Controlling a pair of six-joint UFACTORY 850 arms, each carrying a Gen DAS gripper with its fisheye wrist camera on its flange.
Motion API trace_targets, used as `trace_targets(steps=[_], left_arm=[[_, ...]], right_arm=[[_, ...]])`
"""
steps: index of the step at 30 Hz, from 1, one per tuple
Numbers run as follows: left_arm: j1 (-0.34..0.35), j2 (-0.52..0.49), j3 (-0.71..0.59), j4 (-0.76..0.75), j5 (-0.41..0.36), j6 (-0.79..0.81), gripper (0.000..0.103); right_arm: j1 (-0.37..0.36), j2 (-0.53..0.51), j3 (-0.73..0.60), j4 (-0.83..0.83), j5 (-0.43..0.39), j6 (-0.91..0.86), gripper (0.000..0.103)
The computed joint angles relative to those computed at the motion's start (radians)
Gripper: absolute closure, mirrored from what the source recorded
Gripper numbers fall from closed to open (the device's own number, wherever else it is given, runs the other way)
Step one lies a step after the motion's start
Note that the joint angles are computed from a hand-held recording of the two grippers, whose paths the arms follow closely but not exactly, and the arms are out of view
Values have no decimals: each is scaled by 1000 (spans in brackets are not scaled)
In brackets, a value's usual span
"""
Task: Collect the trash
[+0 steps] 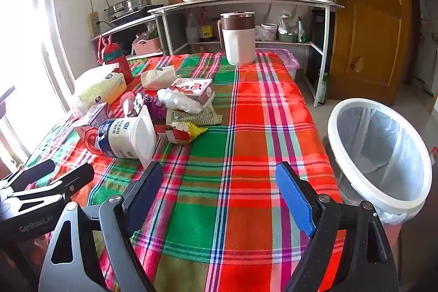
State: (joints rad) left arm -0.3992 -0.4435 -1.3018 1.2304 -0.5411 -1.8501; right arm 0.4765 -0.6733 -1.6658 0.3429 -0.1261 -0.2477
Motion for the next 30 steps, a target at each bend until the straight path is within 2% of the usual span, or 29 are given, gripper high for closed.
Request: trace_targets(steps=[9,12,15,20,22,30], left_arm=[[-8,10,-10,-23,-36,25,3],[-9,15,9,7,-34,-2,3],[-11,9,3,3,-39,4,3],[-13,4,-3,0,-44,4,3],[-13,4,-1,3,-45,-2,3],[-9,12,14,1,-34,-16,3]], right_arm=[[1,13,18,72,13,-82,18],[-3,16,27,172,20,-182,18],[2,18,26,76,28,-76,18],[2,23,32,48,30,-45,18],[1,27,36,100,32,-96,18],[5,23,33,53,32,-50,18]])
